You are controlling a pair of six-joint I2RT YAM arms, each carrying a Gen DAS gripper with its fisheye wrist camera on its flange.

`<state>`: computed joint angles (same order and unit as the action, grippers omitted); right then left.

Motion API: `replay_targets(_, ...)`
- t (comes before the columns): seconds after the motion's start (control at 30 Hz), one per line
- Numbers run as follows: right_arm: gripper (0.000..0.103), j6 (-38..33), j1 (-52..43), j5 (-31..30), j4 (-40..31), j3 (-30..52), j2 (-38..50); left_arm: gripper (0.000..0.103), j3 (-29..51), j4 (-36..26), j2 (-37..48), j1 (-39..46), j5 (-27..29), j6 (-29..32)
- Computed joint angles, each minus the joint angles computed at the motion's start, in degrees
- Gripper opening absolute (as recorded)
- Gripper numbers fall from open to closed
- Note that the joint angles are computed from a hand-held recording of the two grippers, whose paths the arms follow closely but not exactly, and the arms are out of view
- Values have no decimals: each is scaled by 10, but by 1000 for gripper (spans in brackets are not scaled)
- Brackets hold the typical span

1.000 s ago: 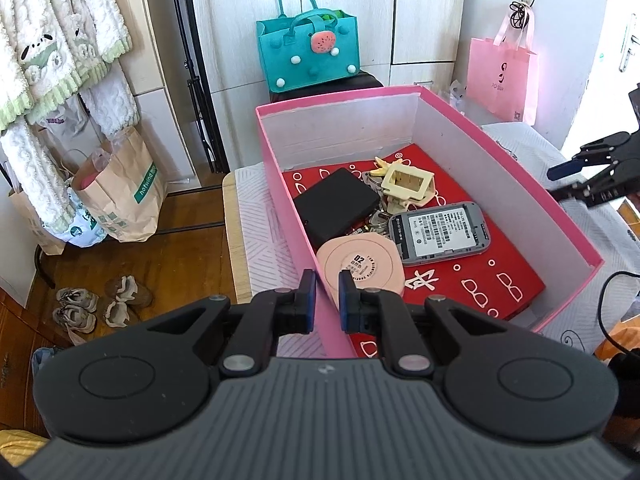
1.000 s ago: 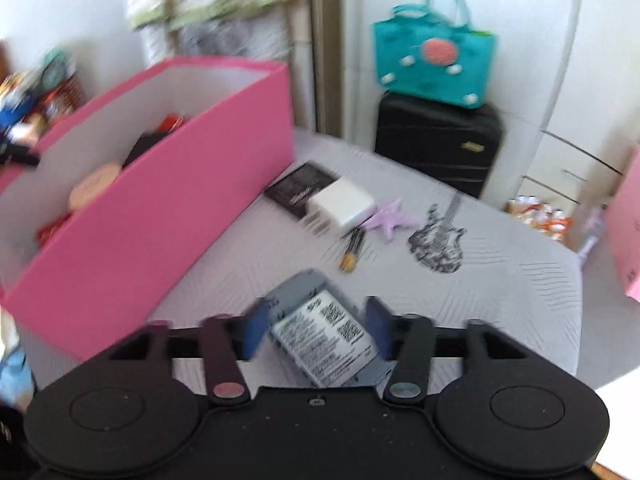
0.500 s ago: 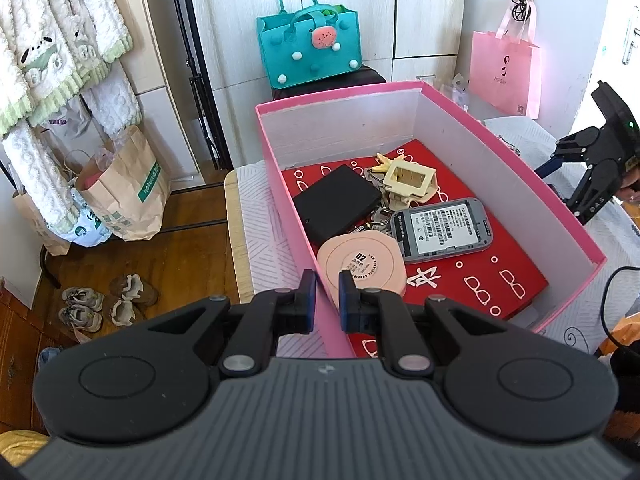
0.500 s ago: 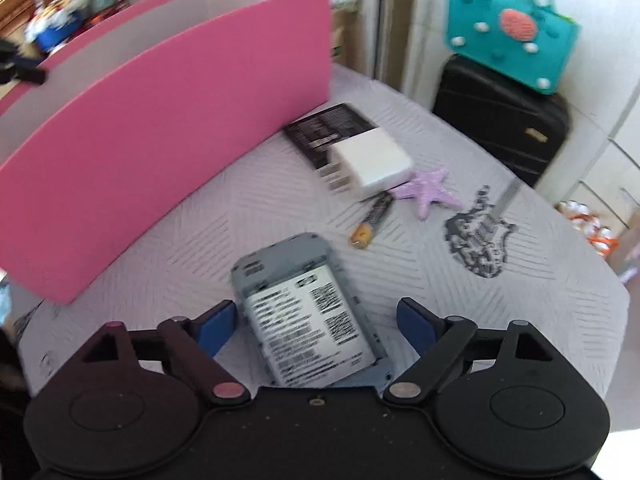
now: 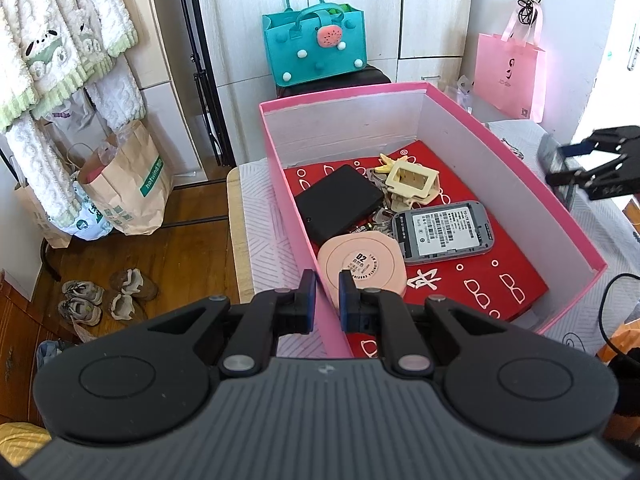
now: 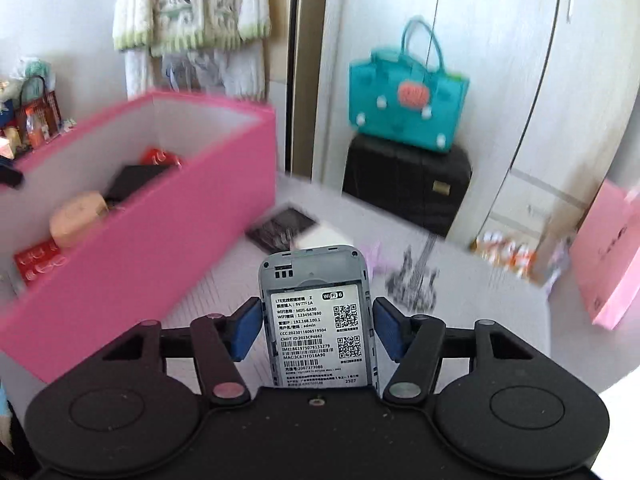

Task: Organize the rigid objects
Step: 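Carry the grey device with the right gripper into the pink box and release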

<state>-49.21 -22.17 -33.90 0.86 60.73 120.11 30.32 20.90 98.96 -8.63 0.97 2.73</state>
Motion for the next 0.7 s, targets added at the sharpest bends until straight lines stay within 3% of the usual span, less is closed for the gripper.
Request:
replay_targets(0.23, 66, 7, 1, -123, -40, -35, -104, 11, -9, 13, -1, 1, 0, -7)
replay_targets(0.37, 66, -59, 38, -180, -177, 13, -115, 11, -9, 14, -1, -3, -5, -5)
replay_targets(0.43, 66, -98, 72, -165, -252, 48, -99, 11, -7, 12, 0, -3, -4, -4)
replay_targets(0.53, 65, -126, 125, -114, -312, 89, -68, 11, -6, 12, 1, -4, -7, -2)
replay_targets(0.7, 65, -168, 183, -34, -358, 127, -26, 11, -2, 7, 2, -6, -8, -3)
